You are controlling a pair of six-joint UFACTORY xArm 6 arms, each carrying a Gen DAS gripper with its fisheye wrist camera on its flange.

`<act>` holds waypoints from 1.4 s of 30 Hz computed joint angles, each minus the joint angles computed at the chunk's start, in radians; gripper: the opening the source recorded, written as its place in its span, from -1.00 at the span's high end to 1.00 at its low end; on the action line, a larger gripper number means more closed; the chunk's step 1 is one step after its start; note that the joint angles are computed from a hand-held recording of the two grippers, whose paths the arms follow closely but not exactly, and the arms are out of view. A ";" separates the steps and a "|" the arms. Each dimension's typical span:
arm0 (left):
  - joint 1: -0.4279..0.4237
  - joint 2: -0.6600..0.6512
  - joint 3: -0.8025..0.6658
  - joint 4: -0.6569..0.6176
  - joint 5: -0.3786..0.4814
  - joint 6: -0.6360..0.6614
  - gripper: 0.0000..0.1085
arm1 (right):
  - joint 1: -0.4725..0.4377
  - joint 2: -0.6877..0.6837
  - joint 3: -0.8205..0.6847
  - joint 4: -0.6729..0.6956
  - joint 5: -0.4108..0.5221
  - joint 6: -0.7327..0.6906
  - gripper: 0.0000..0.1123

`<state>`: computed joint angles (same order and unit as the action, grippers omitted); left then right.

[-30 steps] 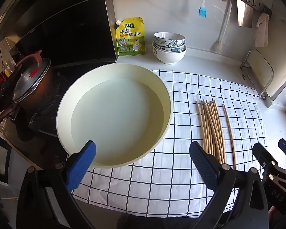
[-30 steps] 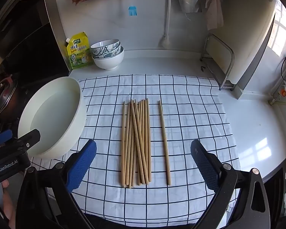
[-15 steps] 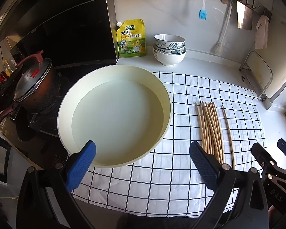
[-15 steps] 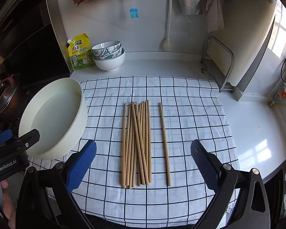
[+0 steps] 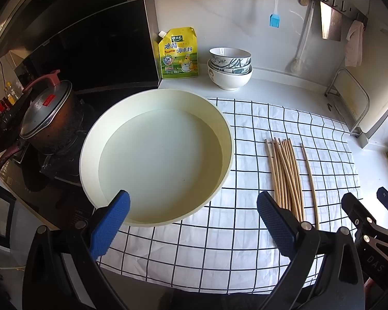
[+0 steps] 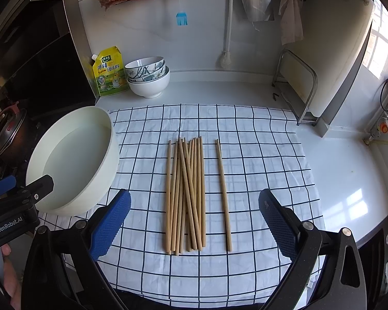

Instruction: Organize utensils

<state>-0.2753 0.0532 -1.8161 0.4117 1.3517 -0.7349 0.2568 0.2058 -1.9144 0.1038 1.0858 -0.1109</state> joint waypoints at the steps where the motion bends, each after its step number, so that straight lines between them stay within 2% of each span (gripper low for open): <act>1: -0.001 0.000 0.001 0.000 0.000 -0.002 -0.78 | 0.000 -0.001 0.002 0.000 -0.001 -0.001 -0.68; 42: -0.003 -0.011 0.018 0.003 -0.007 -0.006 -0.78 | 0.003 -0.003 0.007 -0.001 0.001 0.002 -0.68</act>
